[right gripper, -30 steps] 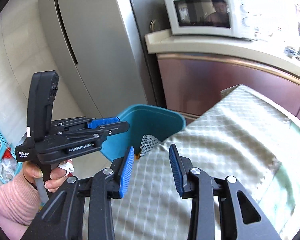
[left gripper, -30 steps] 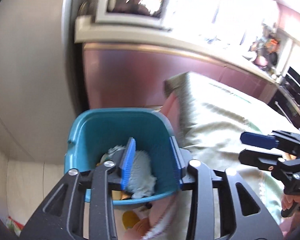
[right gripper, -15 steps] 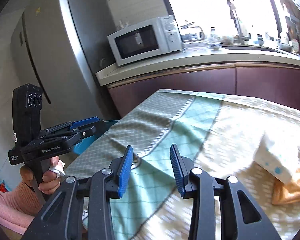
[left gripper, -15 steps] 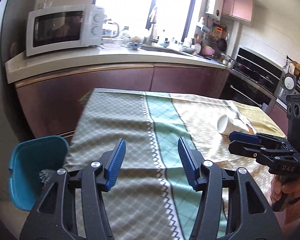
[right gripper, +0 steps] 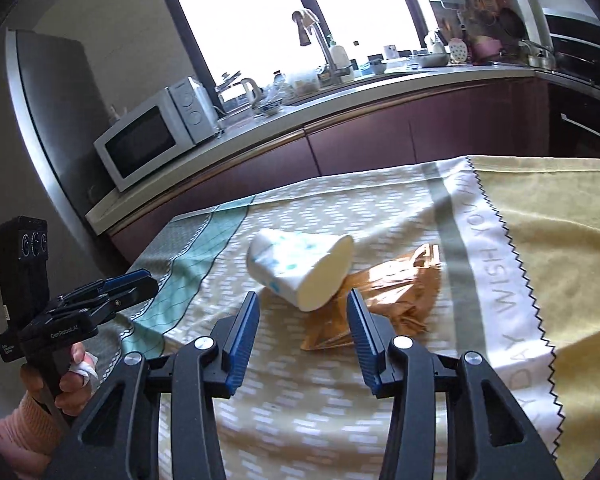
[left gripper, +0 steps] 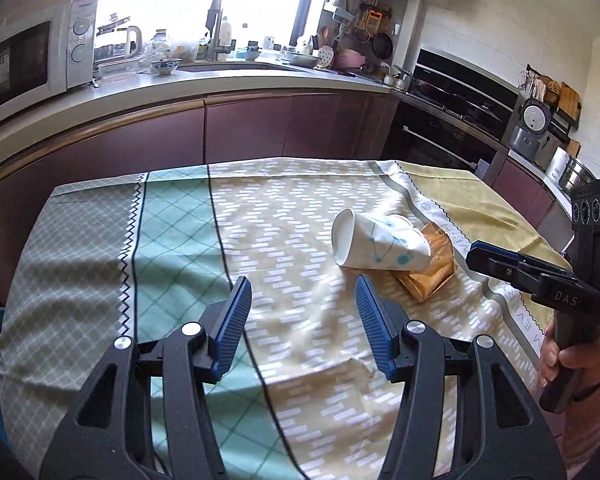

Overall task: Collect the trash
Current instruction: 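Move both open tools back over the paper cup and gold wrapper, then grasp the blue-dotted paper cup with the left tool while the right tool grasps the gold wrapper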

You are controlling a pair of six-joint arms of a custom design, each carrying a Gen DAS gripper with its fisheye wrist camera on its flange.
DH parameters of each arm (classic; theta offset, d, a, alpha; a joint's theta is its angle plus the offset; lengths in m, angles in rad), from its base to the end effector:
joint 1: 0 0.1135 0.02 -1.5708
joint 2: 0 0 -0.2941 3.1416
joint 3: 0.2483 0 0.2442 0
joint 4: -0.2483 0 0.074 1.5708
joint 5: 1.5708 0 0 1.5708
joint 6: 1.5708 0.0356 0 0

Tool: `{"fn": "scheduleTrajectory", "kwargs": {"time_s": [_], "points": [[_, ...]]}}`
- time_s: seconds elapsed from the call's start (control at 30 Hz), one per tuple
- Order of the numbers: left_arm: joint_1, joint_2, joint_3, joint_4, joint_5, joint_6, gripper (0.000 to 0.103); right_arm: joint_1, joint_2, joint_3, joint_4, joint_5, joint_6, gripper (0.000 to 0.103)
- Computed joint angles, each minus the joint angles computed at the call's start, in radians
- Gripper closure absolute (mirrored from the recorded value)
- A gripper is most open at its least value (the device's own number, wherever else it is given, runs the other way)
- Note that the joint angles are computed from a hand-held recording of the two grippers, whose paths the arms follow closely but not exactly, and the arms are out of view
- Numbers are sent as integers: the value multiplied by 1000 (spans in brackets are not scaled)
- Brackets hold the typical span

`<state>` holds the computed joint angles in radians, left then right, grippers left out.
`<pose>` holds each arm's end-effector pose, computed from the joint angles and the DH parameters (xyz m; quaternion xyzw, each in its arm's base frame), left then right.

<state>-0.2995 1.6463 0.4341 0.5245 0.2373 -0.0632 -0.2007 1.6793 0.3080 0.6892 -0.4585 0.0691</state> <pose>0.2511 -0.0863 0.1372 0.1561 0.8855 -0.1818 0.3981 0.2381 -0.0324 0.1190 0.0215 0.8844 0.1772 0.4312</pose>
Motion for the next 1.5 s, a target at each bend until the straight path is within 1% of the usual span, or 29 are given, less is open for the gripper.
{"fn": "scheduleTrajectory", "kwargs": {"time_s": [0.1,0.17,0.27,0.4,0.43,0.5,0.57,0.77,0.9,0.93,1.0,1.03,1.07,1.1,1.13,1.17,1.23,1.33,1.5], "points": [[-43,50,72,-32,-9,-14,49,-68,45,30,-3,-17,-12,57],[-70,85,122,-55,-20,-24,49,-110,84,59,-12,-38,-16,53],[-102,132,194,-95,-31,-38,49,-161,136,108,-44,-70,-26,52],[-133,195,276,-140,-63,-58,49,-190,193,170,-94,-104,-36,48],[-137,213,295,-147,-68,-61,49,-192,203,185,-107,-109,-39,46],[-139,237,319,-159,-69,-70,49,-195,221,209,-126,-116,-40,45],[-143,259,348,-177,-67,-80,49,-197,238,238,-154,-125,-45,40],[-153,301,410,-212,-72,-97,51,-194,283,308,-230,-159,-55,40],[-163,322,446,-238,-67,-104,54,-182,291,328,-263,-165,-66,40],[-164,326,454,-245,-61,-106,57,-178,291,330,-268,-163,-71,40],[-162,333,461,-248,-41,-108,63,-172,289,333,-280,-167,-79,42],[-162,336,466,-252,-34,-106,68,-171,289,334,-284,-168,-80,45],[-166,338,468,-254,-31,-106,69,-173,291,336,-289,-172,-82,50],[-166,340,471,-256,-25,-106,73,-174,293,338,-294,-179,-83,52],[-167,340,473,-257,-16,-104,79,-175,294,339,-298,-184,-84,56],[-169,336,467,-256,-14,-104,82,-175,294,338,-302,-189,-87,61],[-175,333,465,-256,-19,-101,87,-176,291,332,-298,-195,-87,65],[-177,327,452,-247,-14,-103,91,-181,285,321,-287,-211,-86,71],[-166,303,410,-216,-2,-104,93,-186,264,291,-262,-222,-90,73]]}}
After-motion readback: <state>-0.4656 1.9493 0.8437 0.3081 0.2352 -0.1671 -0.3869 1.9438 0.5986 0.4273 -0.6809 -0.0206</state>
